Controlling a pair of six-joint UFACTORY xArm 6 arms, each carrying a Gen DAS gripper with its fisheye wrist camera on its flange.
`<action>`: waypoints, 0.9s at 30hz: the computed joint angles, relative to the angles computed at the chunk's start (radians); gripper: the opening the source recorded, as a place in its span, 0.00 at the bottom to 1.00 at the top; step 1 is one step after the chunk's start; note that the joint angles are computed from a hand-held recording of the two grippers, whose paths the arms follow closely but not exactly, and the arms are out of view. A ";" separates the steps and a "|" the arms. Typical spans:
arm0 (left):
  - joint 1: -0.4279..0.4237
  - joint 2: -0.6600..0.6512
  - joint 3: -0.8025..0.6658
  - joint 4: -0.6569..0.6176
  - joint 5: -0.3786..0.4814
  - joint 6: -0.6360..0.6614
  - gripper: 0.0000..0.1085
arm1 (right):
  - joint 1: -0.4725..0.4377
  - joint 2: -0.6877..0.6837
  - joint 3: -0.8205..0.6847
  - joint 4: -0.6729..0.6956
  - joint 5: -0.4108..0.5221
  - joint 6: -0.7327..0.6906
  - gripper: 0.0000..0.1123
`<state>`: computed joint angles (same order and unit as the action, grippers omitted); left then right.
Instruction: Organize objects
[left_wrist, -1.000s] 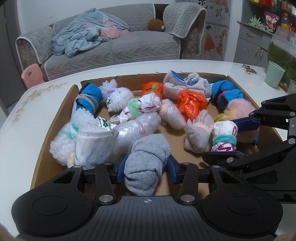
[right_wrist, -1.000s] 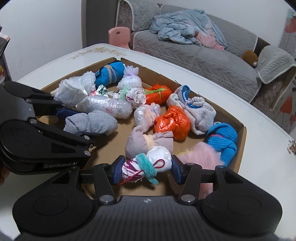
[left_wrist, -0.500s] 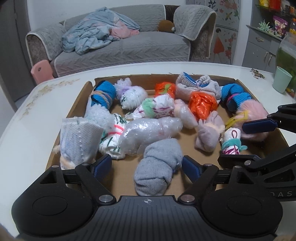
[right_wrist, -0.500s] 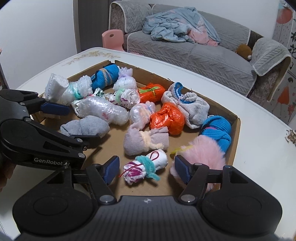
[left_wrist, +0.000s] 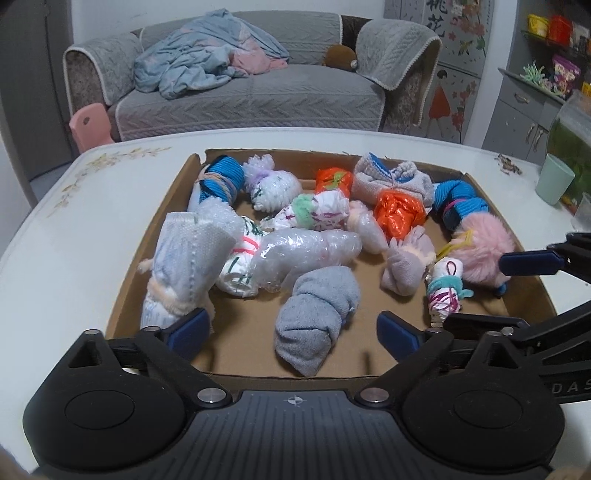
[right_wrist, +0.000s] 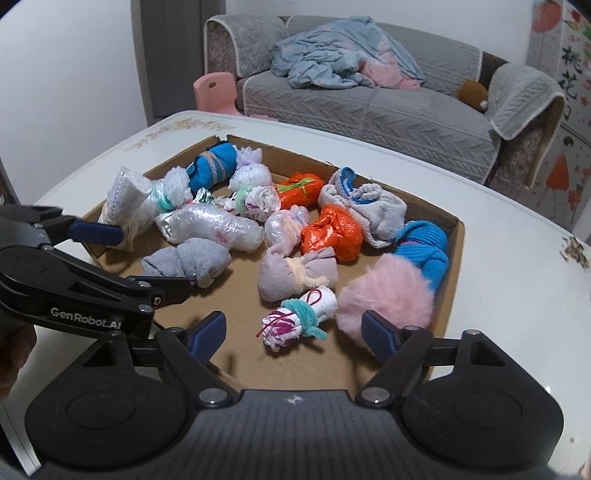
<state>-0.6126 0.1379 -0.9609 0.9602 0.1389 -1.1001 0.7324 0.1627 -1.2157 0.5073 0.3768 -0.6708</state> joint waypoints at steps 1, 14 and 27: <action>0.001 -0.009 0.004 0.033 0.002 -0.032 0.94 | -0.001 -0.007 0.006 0.001 0.000 0.011 0.74; -0.007 -0.159 0.073 0.184 0.021 -0.162 0.94 | 0.014 -0.127 0.112 -0.002 -0.044 0.095 0.90; -0.028 -0.313 0.131 0.325 0.045 -0.267 0.94 | 0.027 -0.211 0.171 0.015 -0.088 0.104 0.91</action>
<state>-0.6409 -0.1754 -0.8299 1.2853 0.1838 -1.3675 0.7594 -0.0479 -1.0447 0.5222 0.2885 -0.5667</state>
